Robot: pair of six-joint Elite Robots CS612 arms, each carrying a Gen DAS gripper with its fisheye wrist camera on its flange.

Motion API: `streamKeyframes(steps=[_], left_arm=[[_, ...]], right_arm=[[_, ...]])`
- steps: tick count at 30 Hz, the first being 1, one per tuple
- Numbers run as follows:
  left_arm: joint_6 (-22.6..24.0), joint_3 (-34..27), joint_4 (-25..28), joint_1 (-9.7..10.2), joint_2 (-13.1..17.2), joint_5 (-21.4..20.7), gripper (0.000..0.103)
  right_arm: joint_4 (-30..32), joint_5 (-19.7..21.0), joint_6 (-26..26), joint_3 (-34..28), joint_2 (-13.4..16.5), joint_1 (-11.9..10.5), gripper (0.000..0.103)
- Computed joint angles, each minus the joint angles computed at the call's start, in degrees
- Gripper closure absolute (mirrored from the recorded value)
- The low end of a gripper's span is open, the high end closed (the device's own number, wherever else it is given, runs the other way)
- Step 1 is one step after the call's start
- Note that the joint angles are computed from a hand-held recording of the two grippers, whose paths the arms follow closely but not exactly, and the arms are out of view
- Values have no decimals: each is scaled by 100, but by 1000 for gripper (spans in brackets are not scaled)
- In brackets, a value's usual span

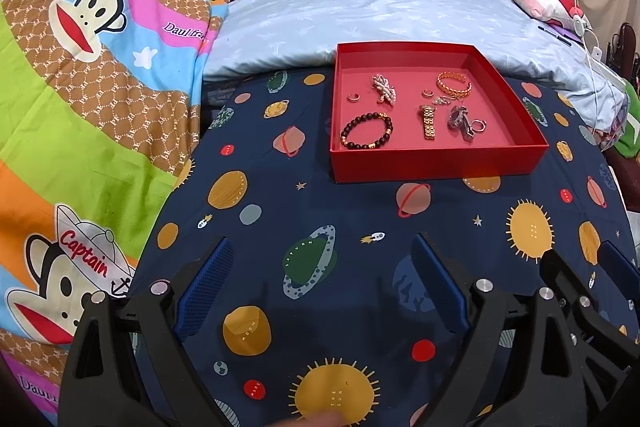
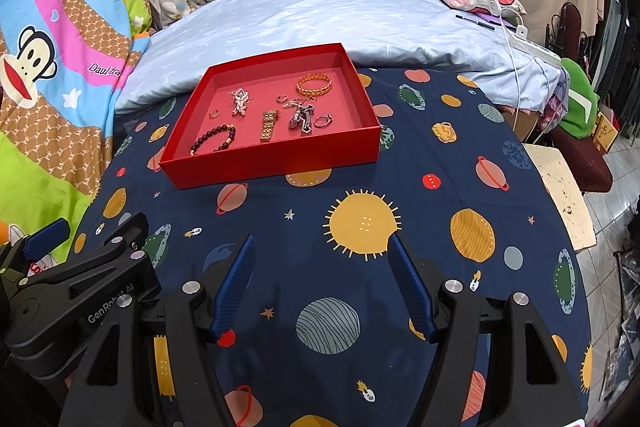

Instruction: Organize jewelry

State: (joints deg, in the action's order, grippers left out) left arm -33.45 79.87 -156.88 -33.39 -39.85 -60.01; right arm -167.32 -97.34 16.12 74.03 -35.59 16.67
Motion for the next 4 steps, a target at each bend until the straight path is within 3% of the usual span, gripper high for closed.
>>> streamKeyframes(steps=[4], left_arm=[[75, -10, -54, -1, 13, 32, 15]], right_arm=[[7, -54, 28, 11, -14, 2, 34]])
